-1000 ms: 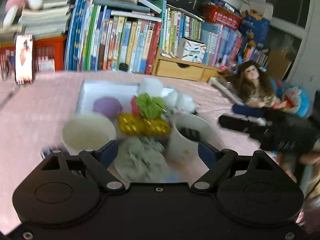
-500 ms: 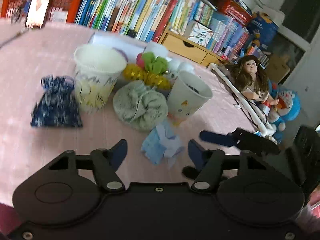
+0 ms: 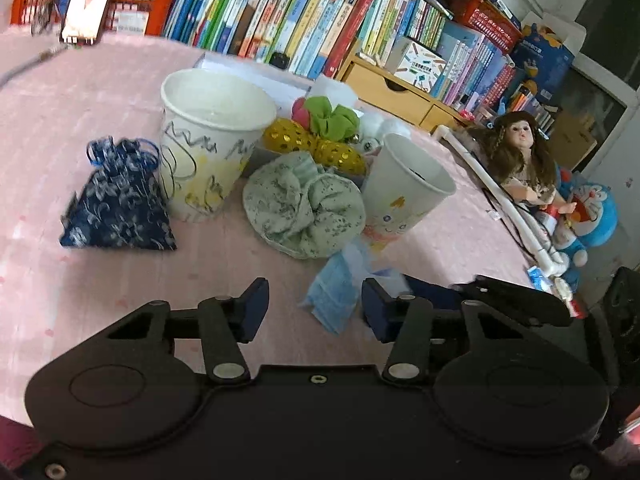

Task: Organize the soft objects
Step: 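Grasp the blue face mask with left tool while right tool grasps the white tissue, then lower the blue mask into the tray and open left tool while right tool releases the tissue there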

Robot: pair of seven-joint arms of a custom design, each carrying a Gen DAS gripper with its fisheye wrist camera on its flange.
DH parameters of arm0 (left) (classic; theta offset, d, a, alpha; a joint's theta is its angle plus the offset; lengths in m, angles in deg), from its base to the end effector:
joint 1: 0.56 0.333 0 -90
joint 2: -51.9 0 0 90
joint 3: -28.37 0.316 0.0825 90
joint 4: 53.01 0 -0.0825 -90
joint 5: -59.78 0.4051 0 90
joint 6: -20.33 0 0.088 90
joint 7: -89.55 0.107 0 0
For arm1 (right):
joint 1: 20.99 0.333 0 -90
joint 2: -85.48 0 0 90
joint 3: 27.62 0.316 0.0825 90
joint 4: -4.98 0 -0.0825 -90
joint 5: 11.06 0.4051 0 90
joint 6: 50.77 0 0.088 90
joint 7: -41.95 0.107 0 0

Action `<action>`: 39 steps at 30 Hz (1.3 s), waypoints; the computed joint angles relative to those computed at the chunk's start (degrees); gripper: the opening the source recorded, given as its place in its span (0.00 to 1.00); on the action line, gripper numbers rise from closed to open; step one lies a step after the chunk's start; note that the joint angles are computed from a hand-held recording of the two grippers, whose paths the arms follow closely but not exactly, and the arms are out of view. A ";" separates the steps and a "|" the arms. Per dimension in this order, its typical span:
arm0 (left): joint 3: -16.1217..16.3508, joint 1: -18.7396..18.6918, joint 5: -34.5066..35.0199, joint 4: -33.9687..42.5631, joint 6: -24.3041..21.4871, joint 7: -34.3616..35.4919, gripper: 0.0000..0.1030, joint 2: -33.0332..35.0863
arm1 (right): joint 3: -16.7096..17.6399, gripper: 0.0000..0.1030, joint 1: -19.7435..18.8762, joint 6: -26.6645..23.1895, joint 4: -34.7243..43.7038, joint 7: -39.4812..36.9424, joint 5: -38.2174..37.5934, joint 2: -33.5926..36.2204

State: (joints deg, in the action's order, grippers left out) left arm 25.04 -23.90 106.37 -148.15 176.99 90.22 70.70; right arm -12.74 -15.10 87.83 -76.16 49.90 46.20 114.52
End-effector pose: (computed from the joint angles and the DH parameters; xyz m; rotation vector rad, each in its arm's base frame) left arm 0.6296 -0.3418 0.4876 -2.1625 1.3267 -1.0951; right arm 0.7243 0.2354 0.4671 -2.0597 0.4889 -0.2292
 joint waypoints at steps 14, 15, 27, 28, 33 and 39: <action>0.57 -5.57 8.68 12.27 -12.38 10.90 0.65 8.53 | -1.19 0.36 -0.72 7.50 -0.75 7.47 -0.96 -0.34; 0.78 -6.12 9.01 13.41 -13.48 12.10 0.65 9.39 | -1.10 0.36 -0.84 7.54 -0.55 7.93 -1.24 -0.17; 2.29 -7.69 3.98 20.20 -15.26 19.09 0.36 14.75 | 0.02 0.36 -1.42 9.22 0.08 11.58 -2.67 0.92; 2.26 -7.55 3.57 20.02 -14.73 19.41 0.36 14.56 | 0.12 0.36 -1.46 9.31 0.16 11.75 -2.70 0.99; 2.44 -7.60 3.03 18.46 -12.14 20.27 0.36 12.89 | 0.90 0.36 -2.12 9.98 0.16 11.07 -1.34 0.74; 2.96 -7.56 5.66 15.74 -8.68 19.04 0.36 9.13 | 1.08 0.36 -2.98 12.34 -0.04 9.71 1.95 -0.50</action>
